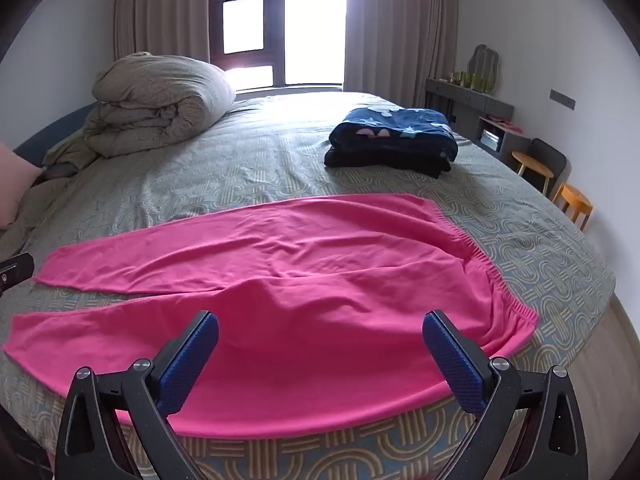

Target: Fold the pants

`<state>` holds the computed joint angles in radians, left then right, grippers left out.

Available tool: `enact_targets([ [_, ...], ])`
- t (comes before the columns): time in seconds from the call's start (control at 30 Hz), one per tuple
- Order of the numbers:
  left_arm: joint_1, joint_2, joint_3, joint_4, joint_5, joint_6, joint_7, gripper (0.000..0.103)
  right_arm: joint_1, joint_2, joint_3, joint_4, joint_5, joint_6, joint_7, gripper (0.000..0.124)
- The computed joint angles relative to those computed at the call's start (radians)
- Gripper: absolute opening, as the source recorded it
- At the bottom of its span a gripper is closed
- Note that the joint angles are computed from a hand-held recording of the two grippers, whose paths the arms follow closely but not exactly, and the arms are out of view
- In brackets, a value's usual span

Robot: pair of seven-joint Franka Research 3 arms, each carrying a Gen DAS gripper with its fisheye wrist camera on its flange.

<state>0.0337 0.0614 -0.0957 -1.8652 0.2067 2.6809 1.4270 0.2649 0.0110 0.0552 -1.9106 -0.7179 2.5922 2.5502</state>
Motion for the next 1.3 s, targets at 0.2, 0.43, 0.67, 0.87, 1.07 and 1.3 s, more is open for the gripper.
enact_targets([
  [0.2,0.006,-0.030,-0.001,-0.074,-0.057,0.067,0.030,0.103,0.001,-0.011,0.003,-0.015,0.003,-0.015,-0.015,0.103],
  [0.43,0.005,-0.008,-0.002,-0.056,-0.093,0.040,0.055,0.102,0.007,0.014,0.000,0.008,0.039,-0.050,-0.070,0.103],
  [0.67,0.013,0.000,0.007,-0.051,-0.060,0.051,0.004,0.102,0.022,0.028,-0.003,0.037,-0.012,-0.053,-0.043,0.103],
  [0.87,0.029,0.004,0.005,-0.052,-0.132,0.032,0.025,0.102,0.032,0.049,-0.009,0.065,0.054,-0.056,-0.082,0.103],
  [1.07,0.035,-0.005,0.009,-0.066,-0.142,0.042,0.021,0.102,0.046,0.058,-0.014,0.079,0.053,-0.068,-0.084,0.103],
  [1.3,0.037,-0.003,0.009,-0.063,-0.145,0.040,0.025,0.102,0.049,0.056,-0.017,0.078,0.066,-0.069,-0.091,0.103],
])
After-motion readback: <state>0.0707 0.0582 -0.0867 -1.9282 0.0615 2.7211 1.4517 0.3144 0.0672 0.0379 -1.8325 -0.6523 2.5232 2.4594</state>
